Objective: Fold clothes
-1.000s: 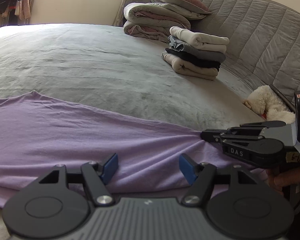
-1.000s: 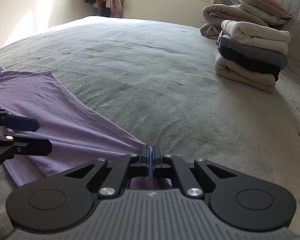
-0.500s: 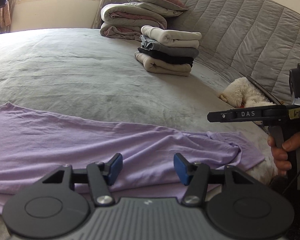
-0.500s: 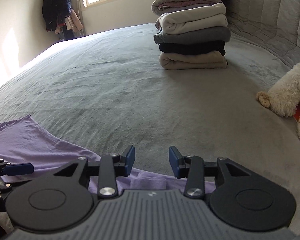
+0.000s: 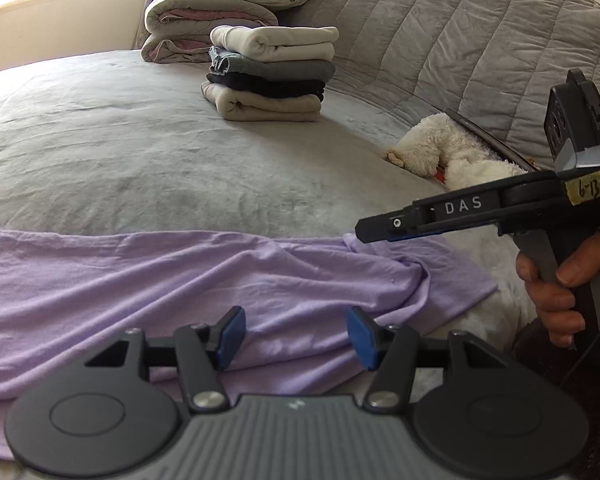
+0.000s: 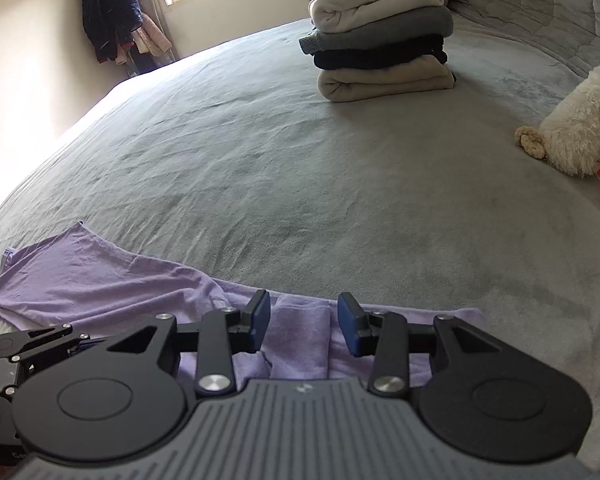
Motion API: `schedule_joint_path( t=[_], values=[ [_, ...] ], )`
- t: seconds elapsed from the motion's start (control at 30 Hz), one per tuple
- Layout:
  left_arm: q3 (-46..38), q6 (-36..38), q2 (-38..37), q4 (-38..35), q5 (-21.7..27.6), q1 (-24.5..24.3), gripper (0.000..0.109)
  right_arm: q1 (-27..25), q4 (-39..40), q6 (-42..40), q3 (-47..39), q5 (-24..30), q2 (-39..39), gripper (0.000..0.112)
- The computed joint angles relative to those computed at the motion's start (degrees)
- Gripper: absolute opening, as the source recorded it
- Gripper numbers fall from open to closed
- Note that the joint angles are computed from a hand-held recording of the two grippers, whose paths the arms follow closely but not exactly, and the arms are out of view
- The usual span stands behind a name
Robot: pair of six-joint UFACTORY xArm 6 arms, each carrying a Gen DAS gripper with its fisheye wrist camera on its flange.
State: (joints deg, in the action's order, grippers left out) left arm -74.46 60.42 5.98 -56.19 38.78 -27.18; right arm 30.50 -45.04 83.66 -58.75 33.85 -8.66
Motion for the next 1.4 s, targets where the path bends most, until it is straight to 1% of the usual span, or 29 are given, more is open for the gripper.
schedule_joint_path(
  t=[0.07, 0.13, 0.23, 0.27, 0.3, 0.37, 0.43, 0.5, 0.57, 0.73, 0.87, 0.97, 1.0, 1.03, 1.07, 1.1, 1.13, 1.17, 1.2, 1.27, 1.3, 1.33, 1.37, 1.4],
  values=[
    [0.08, -0.19, 0.0, 0.12, 0.0, -0.01, 0.057, 1.22, -0.32, -2.5, -1.85, 1.33, 1.6, 0.04],
    [0.03, -0.33, 0.09, 0.06, 0.26, 0.15, 0.057, 2.31, -0.61, -5.1, -3.18, 2.9, 2.95, 0.037],
    [-0.13, -0.49, 0.26, -0.12, 0.59, 0.31, 0.057, 3.97, -1.27, -7.9, -5.61, 7.2, 5.01, 0.023],
    [-0.17, -0.53, 0.3, -0.1, 0.64, 0.33, 0.057, 4.41, -1.71, -8.3, -6.24, 8.78, 5.42, 0.017],
    [-0.16, -0.51, 0.31, -0.07, 0.65, 0.33, 0.057, 4.6, -2.22, -8.13, -6.3, 9.45, 5.35, 0.013],
    [-0.05, -0.37, 0.25, -0.06, 0.65, 0.33, 0.057, 4.71, -3.0, -7.5, -6.01, 10.14, 4.71, 0.009],
    [0.03, -0.23, 0.21, -0.08, 0.68, 0.39, 0.057, 5.08, -3.96, -5.97, -5.26, 10.85, 3.45, 0.009],
    [0.16, -0.13, 0.13, -0.14, 0.63, 0.39, 0.057, 5.79, -5.07, -4.57, -4.66, 12.48, 2.31, 0.006],
    [0.28, -0.07, 0.05, -0.13, 0.53, 0.34, 0.057, 6.52, -5.84, -3.02, -3.78, 14.08, 1.07, 0.006],
    [0.85, 0.08, -0.22, -0.41, -0.28, 0.07, 0.059, 6.92, -5.9, 0.67, -1.36, 14.31, -1.35, 0.006],
    [1.4, -0.05, -0.8, -0.23, -0.46, 0.05, 0.061, 8.13, -5.97, 0.42, -1.74, 16.6, -1.25, 0.006],
    [1.42, -0.9, -1.08, -0.14, -0.03, 0.34, 0.061, 8.28, -6.05, 1.67, -1.39, 16.99, -1.79, 0.006],
    [1.18, -1.65, -1.07, -0.4, 0.58, 0.59, 0.063, 8.31, -6.3, 2.48, -1.33, 17.17, -1.98, 0.016],
    [0.9, -2.41, -1.04, -0.72, 1.24, 0.85, 0.069, 8.41, -6.26, 3.06, -1.6, 17.85, -1.98, 0.021],
    [0.46, -3.15, -0.95, -1.14, 2.19, 1.18, 0.072, 8.63, -6.61, 4.06, -1.88, 18.81, -1.98, 0.037],
    [-0.13, -4.0, -0.78, -1.53, 3.27, 1.49, 0.079, 8.93, -7.66, 5.89, -1.86, 19.55, -2.17, 0.06],
    [-0.99, -5.03, -0.45, -1.88, 4.74, 1.91, 0.082, 9.22, -9.13, 8.51, -1.54, 20.11, -2.61, 0.068],
    [-2.26, -6.41, 0.12, -2.41, 7.02, 2.53, 0.082, 9.42, -10.48, 11.47, -0.91, 20.25, -3.24, 0.072],
    [-3.33, -7.56, 0.65, -3.08, 9.08, 3.1, 0.082, 9.24, -11.37, 14.5, 0.11, 19.39, -4.12, 0.072],
    [-5.99, -10.19, 2.13, -5.51, 14.41, 4.54, 0.079, 8.24, -13.2, 20.94, 2.78, 15.99, -6.04, 0.073],
    [-7.23, -11.42, 2.89, -6.27, 16.48, 4.96, 0.075, 7.55, -15.2, 25.81, 4.87, 13.32, -7.38, 0.074],
    [-8.5, -12.68, 3.68, -7.0, 18.48, 5.36, 0.069, 6.96, -16.9, 29.47, 6.51, 11.11, -8.34, 0.075],
    [-9.79, -13.74, 4.49, -7.58, 20.47, 5.48, 0.066, 6.0, -19.09, 33.93, 8.46, 8.11, -9.46, 0.078],
    [-10.6, -14.27, 5.04, -7.96, 21.71, 5.53, 0.06, 5.4, -20.82, 37.3, 9.92, 6.06, -10.27, 0.079]
  ],
)
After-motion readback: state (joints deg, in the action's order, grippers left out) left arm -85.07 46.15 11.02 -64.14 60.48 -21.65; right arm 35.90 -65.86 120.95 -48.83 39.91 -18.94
